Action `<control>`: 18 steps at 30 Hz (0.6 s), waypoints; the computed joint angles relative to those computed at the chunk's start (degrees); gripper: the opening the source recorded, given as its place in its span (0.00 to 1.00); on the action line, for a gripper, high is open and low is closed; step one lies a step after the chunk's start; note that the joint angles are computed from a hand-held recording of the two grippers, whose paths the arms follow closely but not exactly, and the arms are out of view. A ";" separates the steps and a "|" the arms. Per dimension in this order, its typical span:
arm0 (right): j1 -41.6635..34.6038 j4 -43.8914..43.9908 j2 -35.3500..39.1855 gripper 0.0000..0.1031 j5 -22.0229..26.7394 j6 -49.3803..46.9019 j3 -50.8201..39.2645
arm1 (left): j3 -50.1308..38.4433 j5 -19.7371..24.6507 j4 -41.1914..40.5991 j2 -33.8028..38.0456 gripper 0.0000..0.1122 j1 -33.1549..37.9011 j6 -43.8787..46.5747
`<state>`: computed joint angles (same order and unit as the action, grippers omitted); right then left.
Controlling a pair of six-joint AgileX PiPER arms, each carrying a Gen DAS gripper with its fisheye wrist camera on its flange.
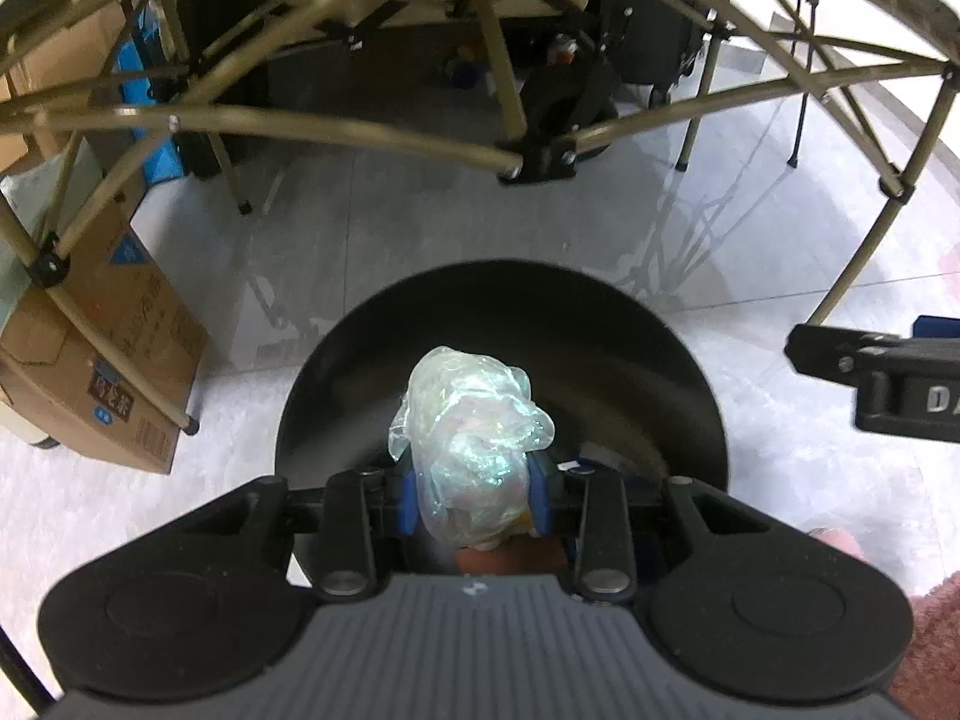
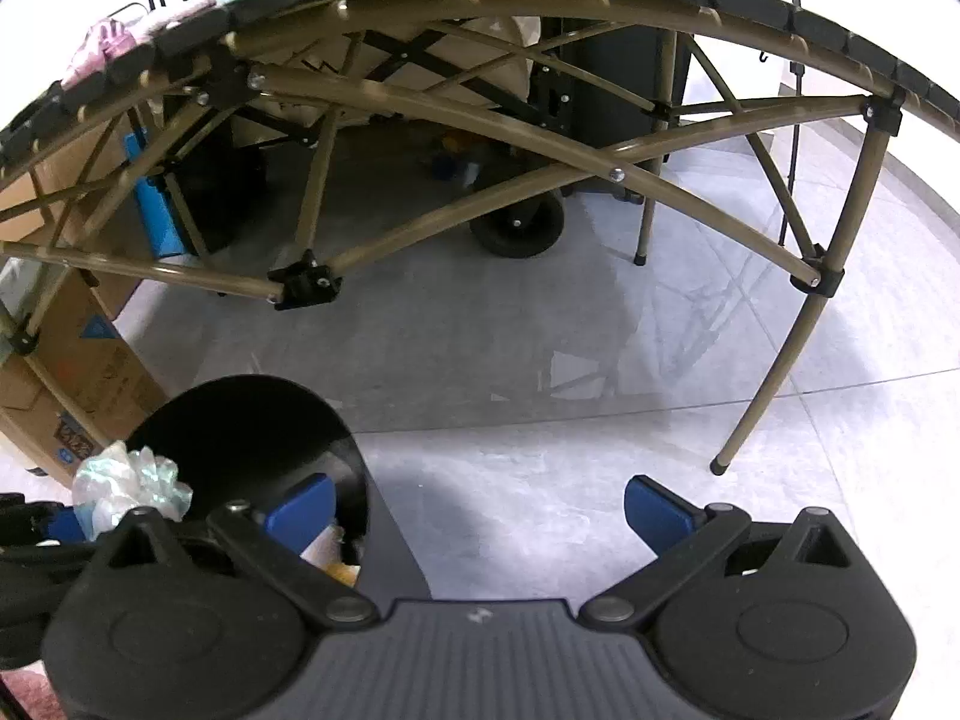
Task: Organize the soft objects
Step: 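Lower the plastic bag into the bin and open the left tool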
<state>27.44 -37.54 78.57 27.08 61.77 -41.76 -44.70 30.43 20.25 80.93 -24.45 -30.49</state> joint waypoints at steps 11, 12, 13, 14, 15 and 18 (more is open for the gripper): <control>0.42 1.01 1.16 1.00 1.03 -1.61 -1.17 | -0.85 0.79 1.81 2.34 0.49 -1.44 -4.04; 0.27 1.09 1.17 1.00 1.07 -1.60 -1.20 | -0.86 1.12 2.68 2.30 0.53 -1.75 -5.20; 0.13 1.08 1.08 1.00 1.11 -1.47 -1.16 | -1.01 1.50 3.49 2.34 0.60 -2.13 -6.32; 0.00 1.10 1.00 1.00 1.07 -1.37 -1.10 | -1.00 1.70 3.96 2.26 0.67 -2.24 -6.97; -0.08 1.14 0.93 1.00 1.01 -1.34 -1.04 | -1.10 1.94 4.15 2.24 0.71 -2.34 -7.48; 0.15 0.77 0.93 1.00 1.03 -0.92 -0.98 | -1.52 2.70 3.51 2.48 0.87 -1.93 -7.82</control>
